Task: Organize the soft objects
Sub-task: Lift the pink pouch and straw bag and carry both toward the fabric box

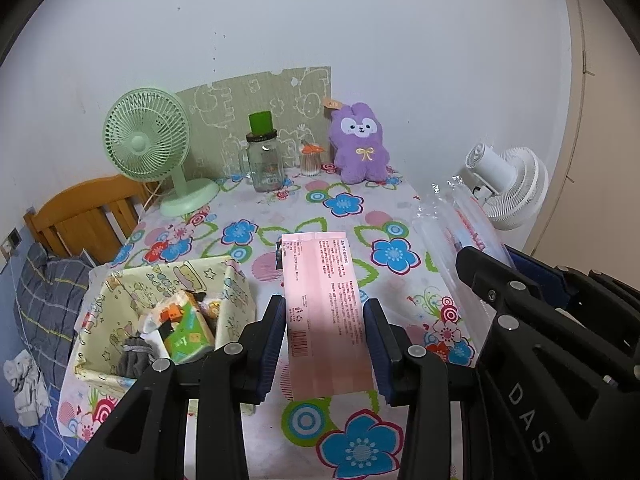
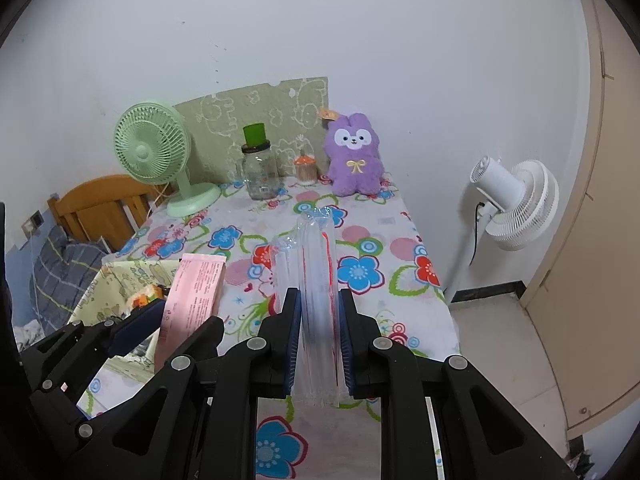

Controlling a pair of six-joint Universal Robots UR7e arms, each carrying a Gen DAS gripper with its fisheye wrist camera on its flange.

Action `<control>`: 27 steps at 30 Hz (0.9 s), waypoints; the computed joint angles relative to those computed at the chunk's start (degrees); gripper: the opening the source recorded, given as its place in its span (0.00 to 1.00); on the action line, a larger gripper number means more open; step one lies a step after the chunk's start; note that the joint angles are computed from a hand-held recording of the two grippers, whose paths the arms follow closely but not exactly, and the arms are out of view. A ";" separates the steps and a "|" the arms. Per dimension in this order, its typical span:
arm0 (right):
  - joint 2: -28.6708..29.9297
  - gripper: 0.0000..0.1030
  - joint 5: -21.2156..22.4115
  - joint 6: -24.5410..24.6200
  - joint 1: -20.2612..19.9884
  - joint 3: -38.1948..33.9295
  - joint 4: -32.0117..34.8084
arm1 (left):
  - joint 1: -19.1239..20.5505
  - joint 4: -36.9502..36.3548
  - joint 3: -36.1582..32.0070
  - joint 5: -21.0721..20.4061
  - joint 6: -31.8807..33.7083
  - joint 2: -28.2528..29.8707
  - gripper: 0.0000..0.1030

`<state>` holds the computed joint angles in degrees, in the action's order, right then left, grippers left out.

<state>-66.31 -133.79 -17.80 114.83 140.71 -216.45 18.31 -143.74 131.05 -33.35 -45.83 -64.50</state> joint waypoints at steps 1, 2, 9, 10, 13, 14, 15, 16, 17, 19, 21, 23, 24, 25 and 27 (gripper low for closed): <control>0.18 0.21 -0.21 0.17 0.37 -0.16 0.17 | -0.06 0.05 0.23 0.00 0.01 -0.40 0.39; 0.40 0.21 -0.30 0.17 0.61 -0.36 0.23 | -0.16 0.11 0.50 -0.03 -0.01 -0.81 0.39; 2.51 0.21 -1.35 0.59 2.80 -1.80 0.23 | 0.06 -0.04 1.79 0.97 0.89 -3.07 0.39; 2.81 0.21 -1.41 0.60 2.97 -1.99 0.27 | 0.15 0.14 2.00 1.08 0.82 -3.49 0.39; 4.01 0.21 -1.63 0.93 3.76 -3.02 0.82 | 0.65 0.24 2.42 1.28 1.21 -4.55 0.39; 4.36 0.21 -1.63 0.98 3.90 -3.27 0.87 | 0.88 0.31 2.59 1.41 1.39 -4.98 0.39; 4.77 0.21 -1.64 1.04 4.06 -3.60 0.94 | 0.99 0.60 2.71 1.56 1.45 -5.42 0.39; 5.23 0.21 -1.58 1.15 4.20 -4.01 1.13 | 1.10 0.74 2.88 1.67 1.55 -5.80 0.39; 5.55 0.21 -1.51 1.31 4.36 -4.31 1.41 | 1.32 0.87 3.06 1.86 1.73 -6.27 0.39; 6.37 0.21 -1.38 1.59 4.73 -5.10 1.99 | 1.73 0.89 3.30 2.20 2.08 -6.89 0.39; 7.12 0.21 -1.31 1.72 5.07 -5.71 2.31 | 2.11 1.04 3.58 2.62 2.32 -7.60 0.39; 7.83 0.21 -1.12 1.98 5.35 -6.45 2.99 | 2.57 1.08 3.90 2.97 2.62 -8.31 0.39; 8.22 0.21 -0.90 2.09 5.49 -6.81 3.28 | 2.79 1.06 4.03 3.13 2.81 -8.66 0.39; 8.64 0.21 -0.77 2.22 5.65 -7.19 3.55 | 3.03 1.13 4.17 3.38 2.90 -9.03 0.39; 9.39 0.21 -0.65 2.40 5.98 -7.78 3.90 | 3.53 1.24 4.52 3.78 3.20 -9.85 0.39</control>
<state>-56.92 -134.44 -15.40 120.80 132.93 -212.55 21.84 -142.50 135.57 -29.57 -42.63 -74.35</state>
